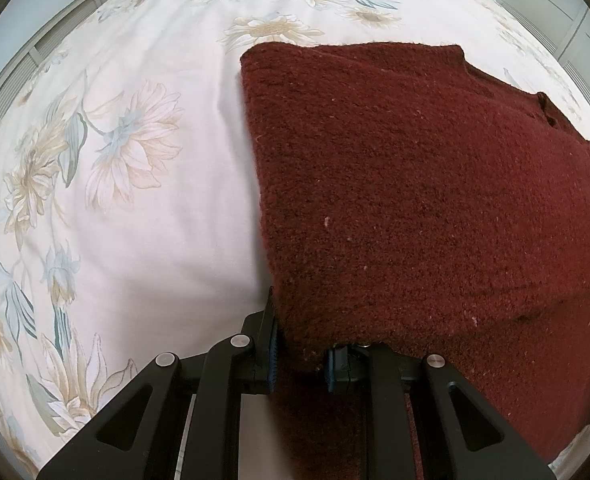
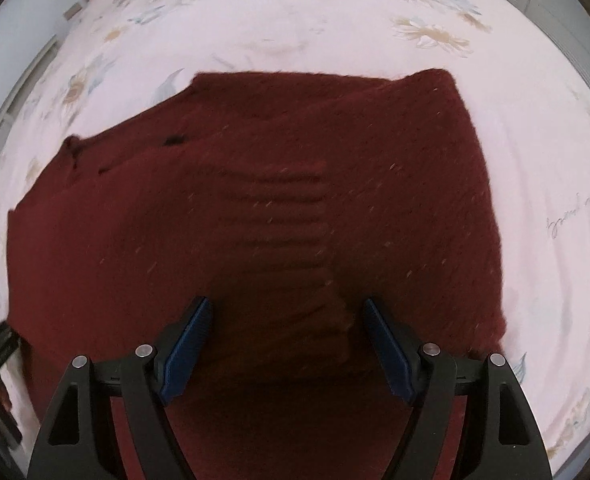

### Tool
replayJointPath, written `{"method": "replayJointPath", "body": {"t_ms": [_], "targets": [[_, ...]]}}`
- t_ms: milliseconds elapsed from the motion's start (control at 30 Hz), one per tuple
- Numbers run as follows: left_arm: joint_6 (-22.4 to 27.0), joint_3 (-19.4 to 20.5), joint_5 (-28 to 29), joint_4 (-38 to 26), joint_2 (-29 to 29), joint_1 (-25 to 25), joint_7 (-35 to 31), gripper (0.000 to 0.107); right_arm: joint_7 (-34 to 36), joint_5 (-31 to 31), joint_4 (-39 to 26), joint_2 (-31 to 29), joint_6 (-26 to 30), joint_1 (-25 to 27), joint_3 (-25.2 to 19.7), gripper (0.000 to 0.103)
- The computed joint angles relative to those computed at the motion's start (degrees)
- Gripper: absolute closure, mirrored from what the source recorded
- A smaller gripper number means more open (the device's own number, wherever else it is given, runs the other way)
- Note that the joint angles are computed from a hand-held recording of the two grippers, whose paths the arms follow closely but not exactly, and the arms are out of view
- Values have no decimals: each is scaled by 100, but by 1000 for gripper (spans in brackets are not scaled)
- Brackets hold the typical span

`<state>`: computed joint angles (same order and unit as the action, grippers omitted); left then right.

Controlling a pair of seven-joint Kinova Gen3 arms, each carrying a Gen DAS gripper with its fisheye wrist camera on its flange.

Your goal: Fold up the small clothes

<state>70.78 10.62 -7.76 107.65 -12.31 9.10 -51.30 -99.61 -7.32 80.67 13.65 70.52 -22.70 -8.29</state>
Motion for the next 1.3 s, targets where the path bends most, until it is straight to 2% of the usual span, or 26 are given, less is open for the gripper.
{"method": "replayJointPath", "body": {"t_ms": [33, 100, 133, 233, 333, 400, 467, 533, 667, 733, 800, 833, 900, 967, 1033, 1067, 1133, 1200, 1300], "targets": [[5, 6, -4, -4, 5, 0, 5, 91, 132, -84, -1, -16, 22, 35, -33, 47], [14, 24, -16, -17, 23, 0, 36, 91, 484, -346, -60, -1, 74, 161, -101, 82], [18, 35, -25, -24, 33, 3, 61, 91, 601, -440, -59, -17, 50, 252, -178, 91], [37, 97, -82, -62, 81, 30, 182, 91, 679, -194, 88, -335, -359, 18, -60, 93], [57, 143, -128, -81, 74, 72, 346, 92, 669, -68, 275, -605, -743, 14, -77, 93], [49, 183, -137, -47, 26, 97, 497, 92, 546, 256, 498, -768, -1025, -89, -97, 93], [56, 259, -225, -19, 8, 135, 620, 91, 486, 523, 601, -701, -1030, -179, -128, 93], [124, 432, -420, -31, 72, 211, 803, 91, 487, 545, 692, -562, -1022, -191, -125, 93], [311, 520, -646, -141, 230, 392, 965, 91, 569, 262, 1021, -568, -1319, -41, -70, 92], [380, 544, -754, -173, 285, 490, 1027, 91, 488, 292, 921, -529, -1273, -62, -73, 85], [433, 541, -820, -215, 358, 569, 1074, 91, 412, 411, 945, -634, -1240, -88, -37, 71], [498, 522, -823, -272, 414, 594, 1112, 88, 455, 395, 886, -648, -1158, -22, -30, 68], [629, 437, -719, -390, 474, 626, 1181, 82, 342, 509, 815, -700, -1038, -28, -13, 51], [782, 366, -581, -562, 474, 657, 1203, 69, 269, 578, 816, -855, -1011, -2, -1, 43], [848, 367, -588, -649, 362, 683, 1244, 36, 238, 564, 819, -1016, -1010, 64, 12, 27], [918, 410, -617, -719, 303, 698, 1306, 30, 207, 591, 821, -1086, -1011, 76, 5, 20], [1076, 544, -696, -923, 194, 741, 1438, 16, 217, 593, 792, -1192, -1008, 106, -12, 20], [1137, 721, -827, -1124, 169, 791, 1587, 6, 114, 613, 758, -1221, -1046, 53, -91, 14], [1118, 972, -1075, -1433, 323, 931, 1740, 5, -15, 738, 741, -1245, -1084, -79, -208, 1]]}}
